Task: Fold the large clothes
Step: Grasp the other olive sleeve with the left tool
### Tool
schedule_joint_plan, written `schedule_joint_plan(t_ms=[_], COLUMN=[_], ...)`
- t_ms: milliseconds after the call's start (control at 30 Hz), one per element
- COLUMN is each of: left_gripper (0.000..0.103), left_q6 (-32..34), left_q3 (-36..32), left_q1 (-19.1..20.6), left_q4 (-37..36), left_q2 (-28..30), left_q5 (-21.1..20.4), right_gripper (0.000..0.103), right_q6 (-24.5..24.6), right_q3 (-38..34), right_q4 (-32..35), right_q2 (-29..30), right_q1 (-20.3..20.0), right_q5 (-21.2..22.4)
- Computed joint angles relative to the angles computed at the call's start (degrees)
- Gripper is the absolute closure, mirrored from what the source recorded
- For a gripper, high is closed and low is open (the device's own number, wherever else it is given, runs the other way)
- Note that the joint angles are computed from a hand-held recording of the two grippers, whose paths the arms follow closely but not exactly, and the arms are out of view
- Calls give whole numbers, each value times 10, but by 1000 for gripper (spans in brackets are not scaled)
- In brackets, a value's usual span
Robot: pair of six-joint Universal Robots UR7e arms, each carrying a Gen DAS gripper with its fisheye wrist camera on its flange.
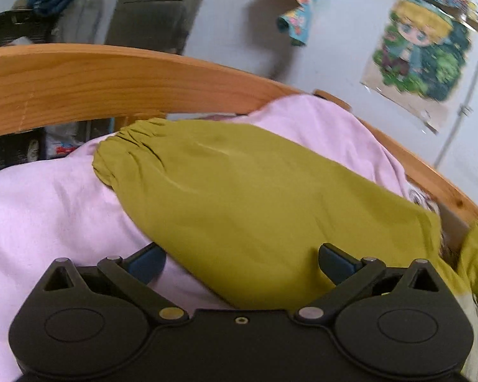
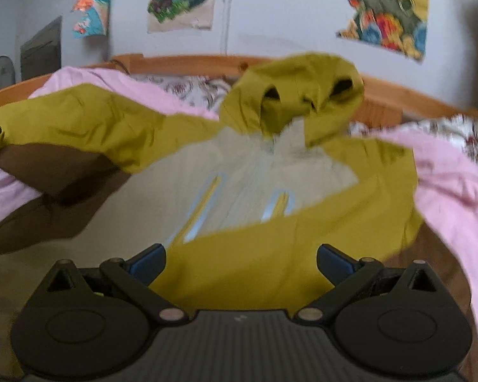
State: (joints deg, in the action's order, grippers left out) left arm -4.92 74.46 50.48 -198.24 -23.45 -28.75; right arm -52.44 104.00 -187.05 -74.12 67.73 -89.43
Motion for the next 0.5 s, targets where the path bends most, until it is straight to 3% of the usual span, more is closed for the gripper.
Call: schedule_joint_plan(t_ms=[100,133,167,233,300,367,433,500], left_gripper=[35,59,77,92,99,101,101,101], left_q6=[37,54,68,53,115,226,293,318], left_q3=[-68,-90,-108,-97,-123,-161,-169,-151], left_q1=[-8,-10,-11,-13,-22,-34,-45,-54], left_q4=[-31,-49,-79,-103,-154,-239,-282,-291], left_q2=[50,65,78,73,89,112,118,110], left_q5=[80,100,108,93,92,66,12,-71], right_gripper=[0,0,0,0,0,0,0,0], right_q6=[20,26,30,34,32,27,28,27], right_q3=[18,23,28,35,40,46,50,54], right_q4=[-7,-7,-10,-14,-18,-24,-28,-31], right_q2=[-8,-11,-13,-15,-19,-22,-26,-33], right_q1=[-6,-8,-9,-9,-10,-10,-9,-10], right_q5=[-14,-14,-14,-15,-12,-9,-6,2])
